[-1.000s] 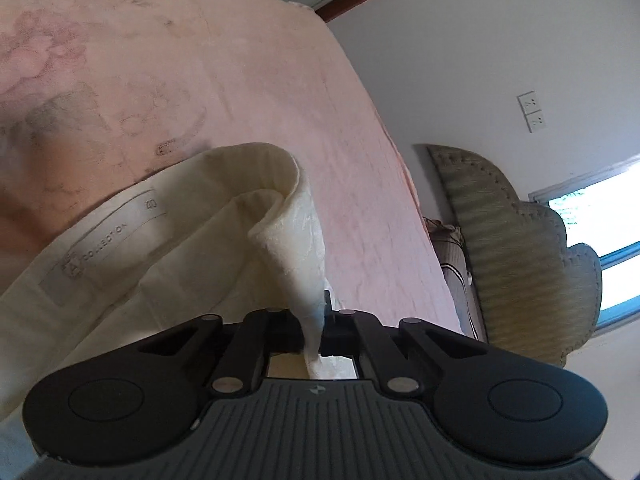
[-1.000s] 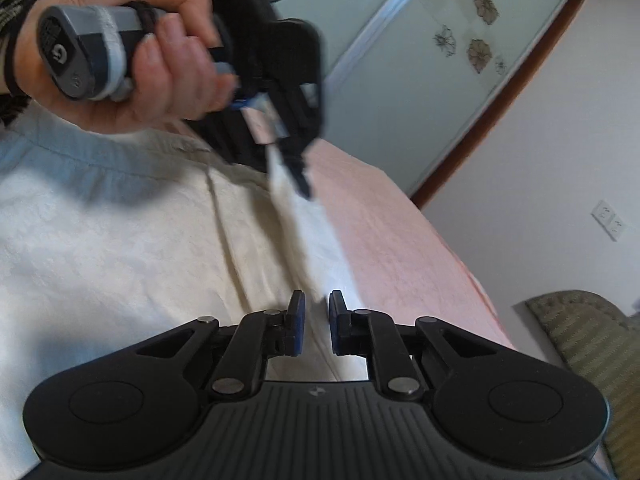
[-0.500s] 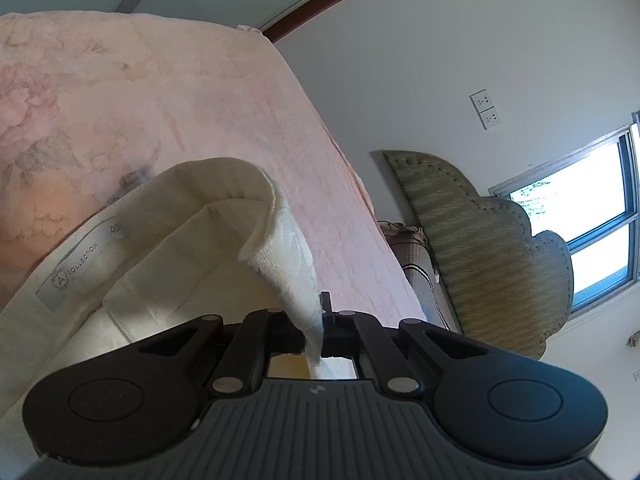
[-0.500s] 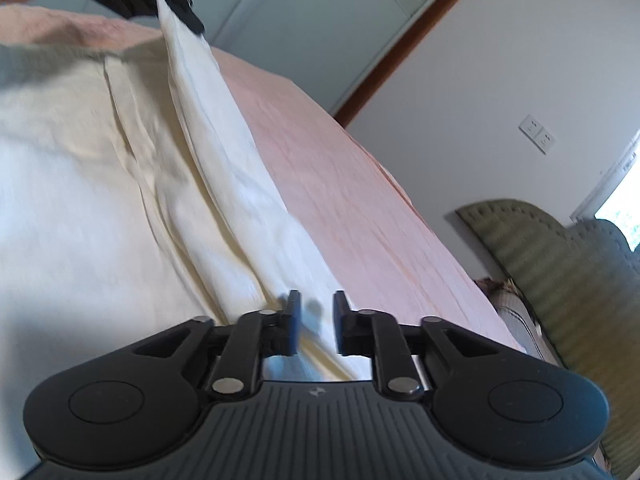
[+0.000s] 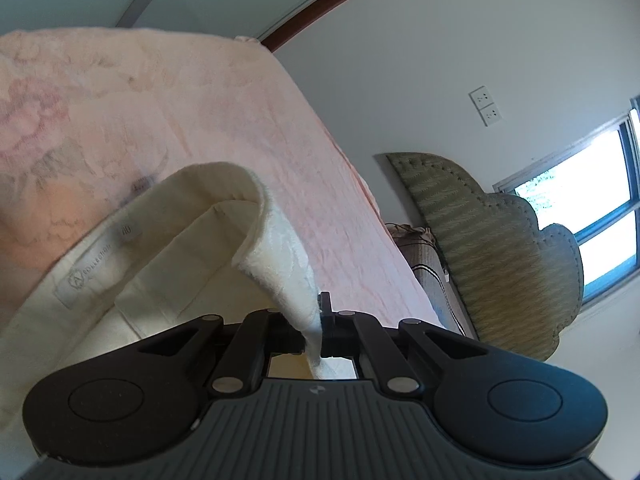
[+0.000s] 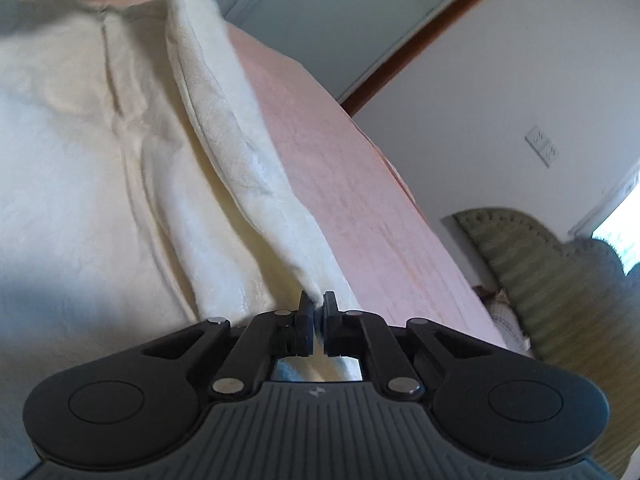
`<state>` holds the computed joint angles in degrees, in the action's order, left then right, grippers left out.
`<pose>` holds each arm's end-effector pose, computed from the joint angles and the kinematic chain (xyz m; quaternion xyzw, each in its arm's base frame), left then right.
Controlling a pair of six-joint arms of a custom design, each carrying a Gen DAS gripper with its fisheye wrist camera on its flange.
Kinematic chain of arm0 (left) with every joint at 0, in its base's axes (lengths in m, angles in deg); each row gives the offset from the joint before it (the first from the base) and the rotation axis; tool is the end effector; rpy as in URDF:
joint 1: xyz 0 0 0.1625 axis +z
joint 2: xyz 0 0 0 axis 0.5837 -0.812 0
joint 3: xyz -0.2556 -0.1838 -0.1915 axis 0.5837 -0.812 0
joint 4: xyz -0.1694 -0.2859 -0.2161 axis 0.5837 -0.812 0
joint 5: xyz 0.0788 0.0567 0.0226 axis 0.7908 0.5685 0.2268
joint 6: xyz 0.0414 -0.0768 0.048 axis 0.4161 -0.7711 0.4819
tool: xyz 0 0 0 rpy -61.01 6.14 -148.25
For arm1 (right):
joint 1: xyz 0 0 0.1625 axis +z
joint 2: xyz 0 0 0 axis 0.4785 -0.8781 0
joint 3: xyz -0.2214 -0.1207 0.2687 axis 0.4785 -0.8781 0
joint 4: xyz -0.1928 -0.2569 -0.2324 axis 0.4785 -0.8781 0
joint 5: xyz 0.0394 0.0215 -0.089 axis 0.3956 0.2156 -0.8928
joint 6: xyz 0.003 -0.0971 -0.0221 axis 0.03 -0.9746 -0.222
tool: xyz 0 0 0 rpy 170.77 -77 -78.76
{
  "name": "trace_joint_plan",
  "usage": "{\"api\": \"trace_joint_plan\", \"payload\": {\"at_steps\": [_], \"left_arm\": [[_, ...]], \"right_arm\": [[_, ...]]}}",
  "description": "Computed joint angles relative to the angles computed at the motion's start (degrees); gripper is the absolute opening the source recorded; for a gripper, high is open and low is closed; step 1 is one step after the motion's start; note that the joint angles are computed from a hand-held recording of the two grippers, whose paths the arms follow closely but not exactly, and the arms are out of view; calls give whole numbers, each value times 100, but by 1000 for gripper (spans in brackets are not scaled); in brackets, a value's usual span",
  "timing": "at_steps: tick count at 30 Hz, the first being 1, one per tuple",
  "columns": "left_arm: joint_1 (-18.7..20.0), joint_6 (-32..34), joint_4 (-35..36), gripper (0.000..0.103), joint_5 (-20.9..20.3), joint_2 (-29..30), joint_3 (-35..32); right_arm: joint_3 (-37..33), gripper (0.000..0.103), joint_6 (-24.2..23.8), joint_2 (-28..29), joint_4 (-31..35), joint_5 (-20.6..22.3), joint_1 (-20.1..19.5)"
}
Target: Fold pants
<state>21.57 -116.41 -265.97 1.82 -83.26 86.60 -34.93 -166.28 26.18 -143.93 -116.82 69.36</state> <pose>-0.1364 -0.6218 0.2963 -0.3046 0.6992 -0.6413 0.0835 0.2484 -0.7812 0.0850 0.7835 -0.5392 0.2263 0.2103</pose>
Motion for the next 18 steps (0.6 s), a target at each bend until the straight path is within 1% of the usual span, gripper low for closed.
{"api": "trace_joint_plan", "payload": {"at_steps": [2, 4, 8, 10, 12, 15, 18], "left_arm": [[-54, 264, -270, 3, -12, -42, 135], [-119, 394, -393, 3, -30, -113, 305], [-354, 728, -659, 3, 123, -235, 691], [-502, 846, -747, 3, 232, -331, 923], [-659, 794, -738, 3, 349, -471, 1217], [-888, 545, -631, 3, 527, -701, 1691], [-1106, 93, -338, 3, 699, -943, 2179]], "right_arm": [[451, 4, -80, -284, -282, 202, -50], [952, 4, -140, -637, -506, 325, -86], [1848, 3, -277, -1308, -773, 407, -105], [2170, 3, -248, -1588, -756, 429, -107], [2486, 4, -189, -1860, -691, 442, -124], [2995, 4, -159, -2256, -659, 477, -160], [3381, 4, -98, -2573, -584, 483, -196]]}}
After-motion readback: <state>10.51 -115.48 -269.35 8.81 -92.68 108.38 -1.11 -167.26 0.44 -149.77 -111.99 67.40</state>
